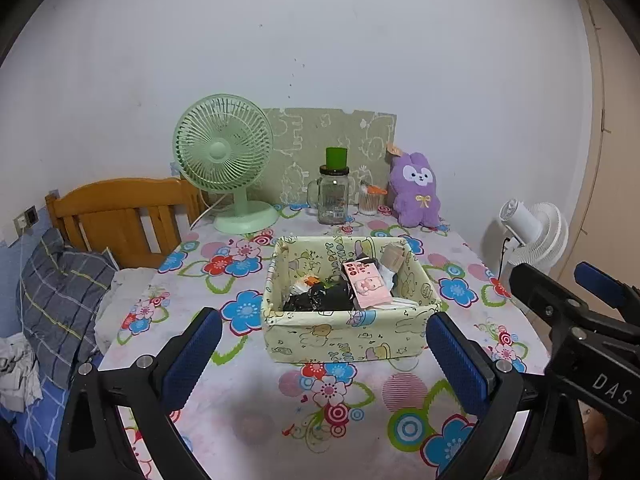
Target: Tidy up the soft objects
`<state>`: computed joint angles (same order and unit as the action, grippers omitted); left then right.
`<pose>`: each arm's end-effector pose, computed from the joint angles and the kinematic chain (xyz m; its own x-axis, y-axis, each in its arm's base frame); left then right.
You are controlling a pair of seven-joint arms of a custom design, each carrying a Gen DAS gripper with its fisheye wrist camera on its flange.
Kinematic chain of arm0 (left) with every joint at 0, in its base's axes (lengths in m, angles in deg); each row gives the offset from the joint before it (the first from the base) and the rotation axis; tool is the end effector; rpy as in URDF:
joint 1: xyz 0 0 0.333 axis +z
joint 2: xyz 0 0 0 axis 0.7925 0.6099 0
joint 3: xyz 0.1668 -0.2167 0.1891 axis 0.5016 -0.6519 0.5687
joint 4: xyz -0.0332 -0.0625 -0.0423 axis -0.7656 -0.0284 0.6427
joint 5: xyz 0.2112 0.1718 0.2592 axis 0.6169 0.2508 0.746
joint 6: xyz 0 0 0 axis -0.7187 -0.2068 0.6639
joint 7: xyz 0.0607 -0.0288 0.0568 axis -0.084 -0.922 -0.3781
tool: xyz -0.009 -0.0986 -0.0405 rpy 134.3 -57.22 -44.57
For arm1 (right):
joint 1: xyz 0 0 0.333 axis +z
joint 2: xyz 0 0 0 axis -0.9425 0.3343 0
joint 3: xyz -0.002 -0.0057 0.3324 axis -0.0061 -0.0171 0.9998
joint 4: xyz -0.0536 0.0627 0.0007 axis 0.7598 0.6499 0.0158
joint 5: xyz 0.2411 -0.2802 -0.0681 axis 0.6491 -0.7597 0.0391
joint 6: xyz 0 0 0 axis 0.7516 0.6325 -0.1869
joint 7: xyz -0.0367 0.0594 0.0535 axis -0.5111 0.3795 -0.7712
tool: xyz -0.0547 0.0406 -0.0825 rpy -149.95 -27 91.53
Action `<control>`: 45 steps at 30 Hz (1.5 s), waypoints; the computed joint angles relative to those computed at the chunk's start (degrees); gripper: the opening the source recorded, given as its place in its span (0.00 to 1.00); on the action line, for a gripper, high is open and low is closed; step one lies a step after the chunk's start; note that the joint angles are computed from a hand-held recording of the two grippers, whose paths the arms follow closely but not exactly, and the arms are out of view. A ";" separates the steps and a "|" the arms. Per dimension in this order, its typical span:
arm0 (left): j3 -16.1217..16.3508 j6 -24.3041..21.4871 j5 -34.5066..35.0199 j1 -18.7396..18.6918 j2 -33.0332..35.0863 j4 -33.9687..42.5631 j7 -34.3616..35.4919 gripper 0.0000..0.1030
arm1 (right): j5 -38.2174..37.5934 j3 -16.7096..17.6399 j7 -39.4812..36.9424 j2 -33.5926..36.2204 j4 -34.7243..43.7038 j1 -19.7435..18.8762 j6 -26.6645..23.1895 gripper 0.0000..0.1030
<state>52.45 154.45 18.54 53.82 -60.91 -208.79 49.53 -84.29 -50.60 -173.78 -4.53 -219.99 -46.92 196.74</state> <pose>0.4382 -0.0443 0.4237 -0.2238 -0.9741 0.0318 -0.4955 0.0857 -0.8644 0.4104 0.2872 0.4306 -0.1315 -0.9866 -0.0962 -0.4427 0.1453 -0.8848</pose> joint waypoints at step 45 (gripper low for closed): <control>4.22 4.68 -0.17 -1.51 -6.17 -7.39 1.89 1.00 | 0.72 3.03 3.75 -5.69 -6.41 2.72 -7.32 0.97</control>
<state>56.67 159.13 18.36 52.32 -67.08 -216.17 51.42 -83.57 -47.56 -170.03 -10.22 -226.40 -44.20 189.41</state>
